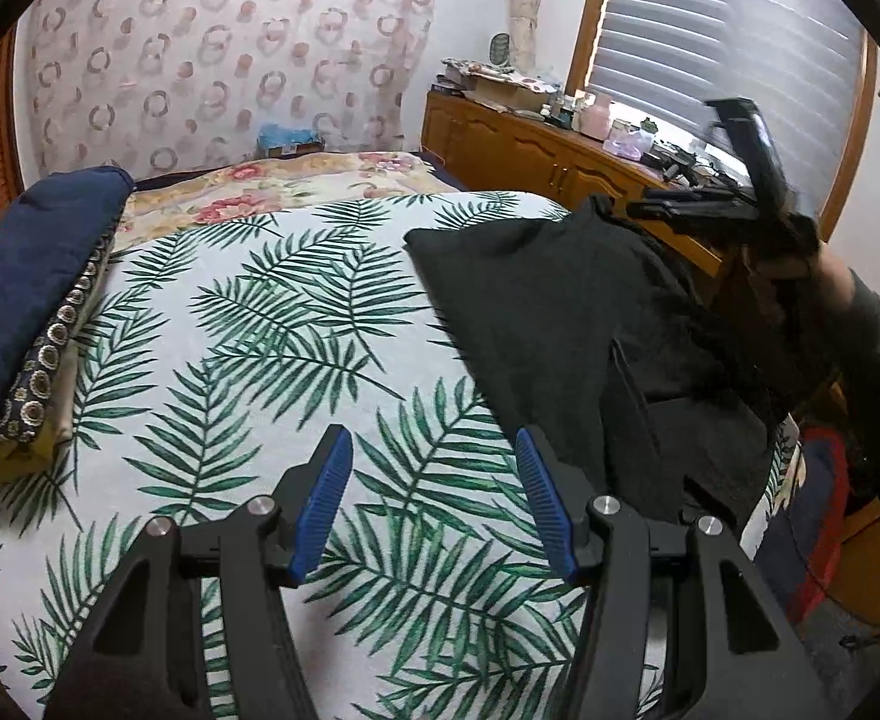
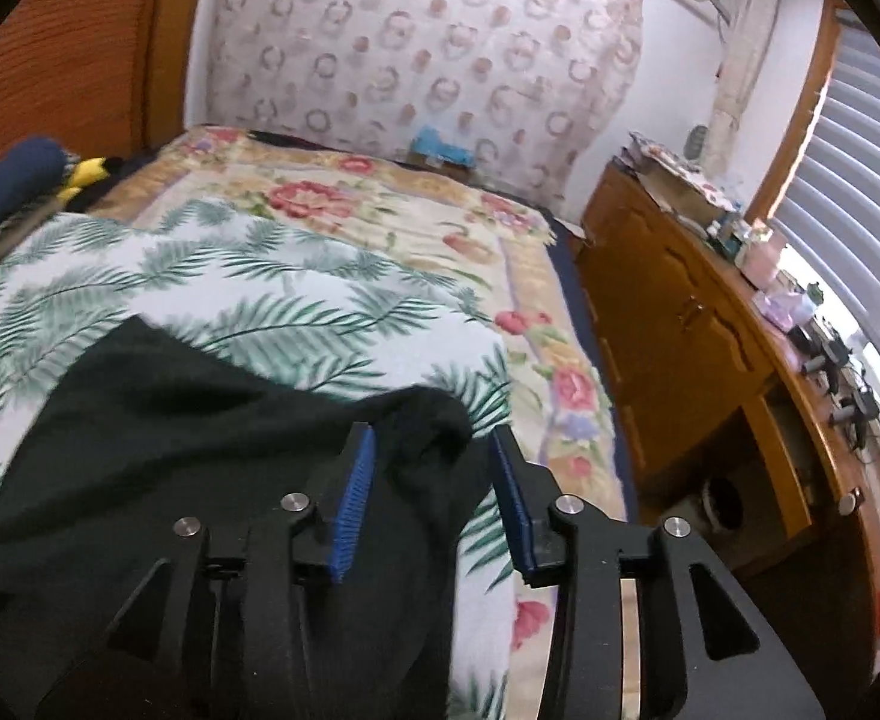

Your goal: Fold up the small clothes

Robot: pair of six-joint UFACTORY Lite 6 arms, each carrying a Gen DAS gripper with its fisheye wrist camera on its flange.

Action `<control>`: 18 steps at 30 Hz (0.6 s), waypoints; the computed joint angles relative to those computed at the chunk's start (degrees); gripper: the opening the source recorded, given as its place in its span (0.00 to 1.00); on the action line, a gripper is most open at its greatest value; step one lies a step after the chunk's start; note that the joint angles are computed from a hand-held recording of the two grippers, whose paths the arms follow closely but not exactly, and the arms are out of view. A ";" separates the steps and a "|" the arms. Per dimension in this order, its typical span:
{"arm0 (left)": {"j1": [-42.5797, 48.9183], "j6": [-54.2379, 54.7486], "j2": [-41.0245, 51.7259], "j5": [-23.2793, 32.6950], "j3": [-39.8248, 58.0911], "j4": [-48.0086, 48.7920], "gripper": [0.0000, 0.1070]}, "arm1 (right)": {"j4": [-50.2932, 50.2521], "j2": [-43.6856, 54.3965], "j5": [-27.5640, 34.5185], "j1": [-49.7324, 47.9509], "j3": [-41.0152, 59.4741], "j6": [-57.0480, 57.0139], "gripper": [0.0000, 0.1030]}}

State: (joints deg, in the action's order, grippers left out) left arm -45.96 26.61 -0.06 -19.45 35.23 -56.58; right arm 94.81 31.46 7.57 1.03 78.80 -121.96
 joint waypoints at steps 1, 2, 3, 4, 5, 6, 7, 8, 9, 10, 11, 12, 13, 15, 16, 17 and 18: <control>-0.30 0.03 0.39 0.02 0.36 -0.14 0.52 | -0.36 -3.01 2.44 -0.54 -4.14 -0.48 0.40; -0.74 -0.14 0.83 -0.02 0.68 -0.12 0.52 | 0.35 -4.94 3.69 -0.72 -6.98 -1.65 0.41; -0.95 0.02 1.20 0.06 1.04 -0.29 0.52 | -0.35 -6.61 5.16 -0.94 -9.51 -1.39 0.41; -1.26 0.11 1.75 0.05 1.49 -0.44 0.52 | -2.63 -8.75 7.30 -1.30 -12.69 0.28 0.41; -1.54 -0.11 2.18 0.01 1.79 -0.31 0.52 | -3.80 -10.06 8.61 -1.42 -14.76 1.06 0.41; -1.91 -0.35 2.59 0.00 2.08 -0.23 0.52 | -5.41 -11.46 10.29 -1.63 -17.16 2.19 0.42; -2.10 -0.60 2.90 0.04 2.34 -0.01 0.52 | -5.88 -12.10 11.13 -1.64 -18.46 2.43 0.42; -2.29 -0.71 3.05 0.03 2.45 0.01 0.52 | -6.84 -12.98 12.11 -1.63 -20.21 3.11 0.42; -2.62 -0.98 3.35 0.00 2.63 0.16 0.52 | -7.15 -13.20 12.59 -1.49 -21.15 3.26 0.42; -2.83 -1.25 3.55 -0.07 2.69 0.37 0.52 | -5.86 -13.33 12.57 -1.16 -22.58 1.47 0.42; -3.09 -1.23 3.79 -0.14 2.82 0.26 0.52 | -4.65 -13.10 12.11 -0.78 -23.33 -0.07 0.42; -3.45 -1.21 3.92 -0.25 2.94 0.10 0.52 | -3.19 -12.94 11.38 -0.31 -24.19 -1.64 0.42; -3.70 -1.33 3.91 -0.29 2.94 0.13 0.52 | -2.33 -12.10 10.45 0.12 -24.32 -2.28 0.42; -4.09 -0.99 4.21 -0.35 3.31 -0.34 0.52 | -4.11 -10.82 11.14 -0.55 -24.28 0.13 0.42; -4.21 -0.95 4.31 -0.35 3.43 -0.39 0.52 | -5.36 -10.51 12.33 -1.16 -24.19 1.31 0.39; -4.26 -1.04 4.54 -0.27 3.74 -0.30 0.52 | -6.17 -10.91 13.73 -1.82 -24.75 1.48 0.33; -4.23 -1.46 4.81 -0.28 3.92 0.18 0.52 | -7.55 -11.35 15.21 -2.44 -25.13 1.97 0.18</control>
